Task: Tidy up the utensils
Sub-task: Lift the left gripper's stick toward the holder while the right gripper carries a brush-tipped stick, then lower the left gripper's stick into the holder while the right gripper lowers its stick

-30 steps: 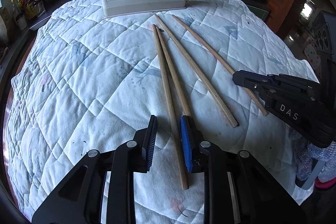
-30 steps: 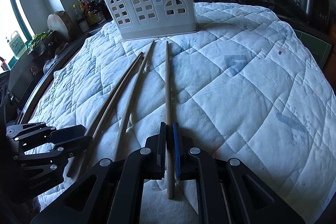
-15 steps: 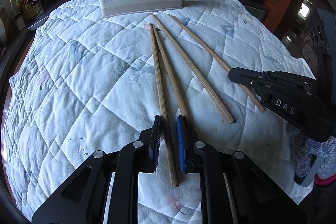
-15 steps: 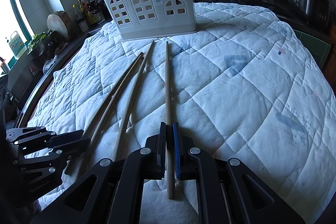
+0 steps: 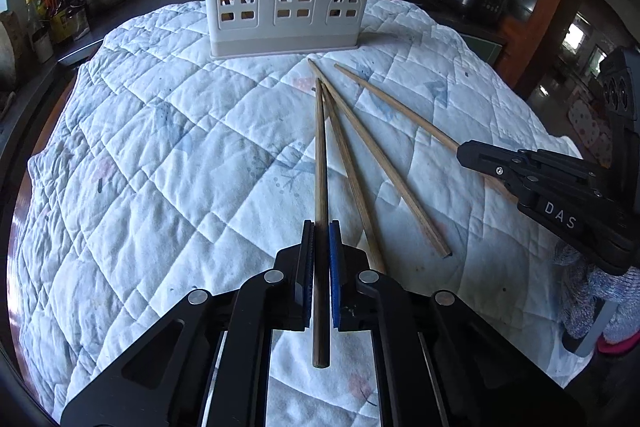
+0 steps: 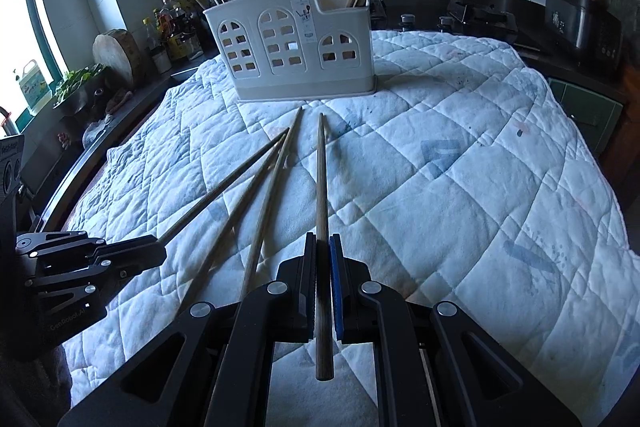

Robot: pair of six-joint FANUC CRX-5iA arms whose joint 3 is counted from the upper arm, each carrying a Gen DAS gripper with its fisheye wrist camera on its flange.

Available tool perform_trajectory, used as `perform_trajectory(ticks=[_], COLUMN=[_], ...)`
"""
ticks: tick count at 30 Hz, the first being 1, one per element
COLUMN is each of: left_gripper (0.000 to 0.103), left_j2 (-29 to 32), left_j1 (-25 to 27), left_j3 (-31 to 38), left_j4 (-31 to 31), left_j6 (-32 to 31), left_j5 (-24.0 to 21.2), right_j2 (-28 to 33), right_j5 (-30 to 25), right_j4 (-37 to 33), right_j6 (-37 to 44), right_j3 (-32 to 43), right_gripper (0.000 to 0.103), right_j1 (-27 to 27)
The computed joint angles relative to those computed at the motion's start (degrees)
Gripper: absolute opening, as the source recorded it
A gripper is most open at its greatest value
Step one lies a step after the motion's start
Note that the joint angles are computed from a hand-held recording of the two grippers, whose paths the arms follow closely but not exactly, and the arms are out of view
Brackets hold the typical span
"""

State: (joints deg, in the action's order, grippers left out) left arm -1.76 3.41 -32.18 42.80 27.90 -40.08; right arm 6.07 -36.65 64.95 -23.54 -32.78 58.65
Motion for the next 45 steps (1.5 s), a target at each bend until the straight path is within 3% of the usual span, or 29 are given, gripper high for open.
perform_trajectory(ticks=[7,15,29,38,45], left_gripper=[0.005,0.005,0.005,0.005,0.005], left_j2=[-1.57,0.43,7.21,7.29,7.05], left_j1=[1.02,0.61,0.09,-0.01,-1.18], left_j3=[-0.38,3.39,16.69,22.1,26.06], left_j4=[8.68,12.77,10.45,12.96,18.43], left_j6=[-6.93,-10.13,-6.86,-8.1,-9.75], left_j5=[-0.46,-1.8,-6.0,-6.87,-3.34], right_j2=[-1.85,-1.52,-0.44,0.53,3.68], right_j5=[-4.66,-7.26,-12.81,-17.57,-19.1], right_j4=[4.5,5.17,-1.57,-2.74,-7.79], right_j6=[-0.36,5.34,23.84,31.96,38.18], right_j3=[1.11,5.78,18.07,25.59,31.47], right_gripper=[0.007,0.007,0.007,0.007,0.007], right_j1=[0.85,0.02,-2.41,-3.04,-4.69])
